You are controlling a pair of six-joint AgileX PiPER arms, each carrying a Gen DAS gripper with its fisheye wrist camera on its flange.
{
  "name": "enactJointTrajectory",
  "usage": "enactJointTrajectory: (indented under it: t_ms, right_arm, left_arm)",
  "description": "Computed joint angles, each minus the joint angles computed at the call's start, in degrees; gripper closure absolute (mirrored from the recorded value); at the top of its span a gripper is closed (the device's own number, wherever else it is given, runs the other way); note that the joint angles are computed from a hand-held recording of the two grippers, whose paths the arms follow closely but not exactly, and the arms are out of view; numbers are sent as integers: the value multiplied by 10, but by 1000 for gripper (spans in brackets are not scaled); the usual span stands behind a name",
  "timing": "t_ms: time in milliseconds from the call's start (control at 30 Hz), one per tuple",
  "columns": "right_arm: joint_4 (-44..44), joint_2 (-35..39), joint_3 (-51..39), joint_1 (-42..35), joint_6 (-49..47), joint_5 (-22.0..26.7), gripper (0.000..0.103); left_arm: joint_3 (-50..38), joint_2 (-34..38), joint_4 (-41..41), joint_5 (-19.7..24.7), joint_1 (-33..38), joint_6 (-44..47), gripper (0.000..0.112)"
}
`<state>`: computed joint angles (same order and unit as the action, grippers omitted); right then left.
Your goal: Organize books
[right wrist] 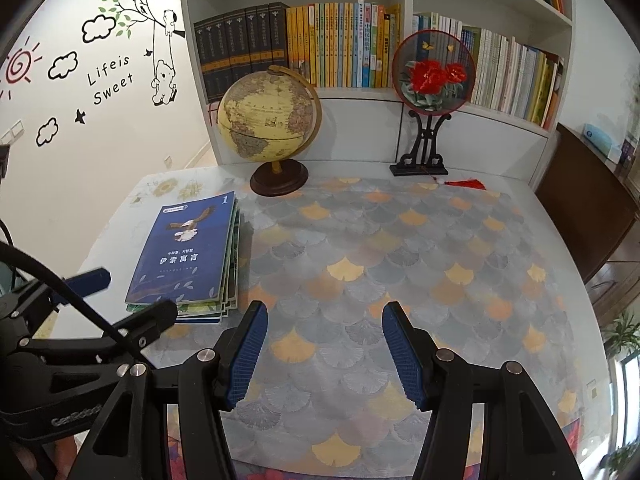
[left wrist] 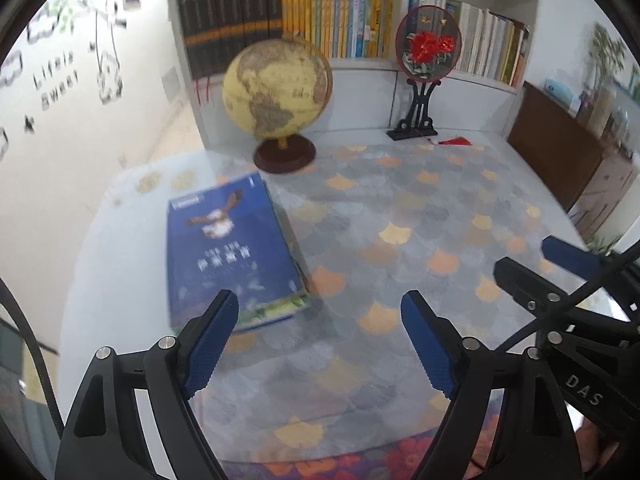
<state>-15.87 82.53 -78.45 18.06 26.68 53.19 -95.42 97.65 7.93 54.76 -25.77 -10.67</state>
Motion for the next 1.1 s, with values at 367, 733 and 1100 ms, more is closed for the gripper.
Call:
enactJointTrajectory:
  t_ms: [367, 733, 1100]
  right_arm:
    - [-90, -23, -36, 7, 51, 29, 43]
    - [-109, -41, -68, -14, 67, 65, 42]
    - [-102, -64, -66, -29, 74, 85, 40]
  left_arm:
    - [-66, 0, 100, -4, -55, -18, 28]
    - [-189, 38, 97, 84, -87, -28, 24]
    - [-163, 21, 185, 79, -139, -120, 23]
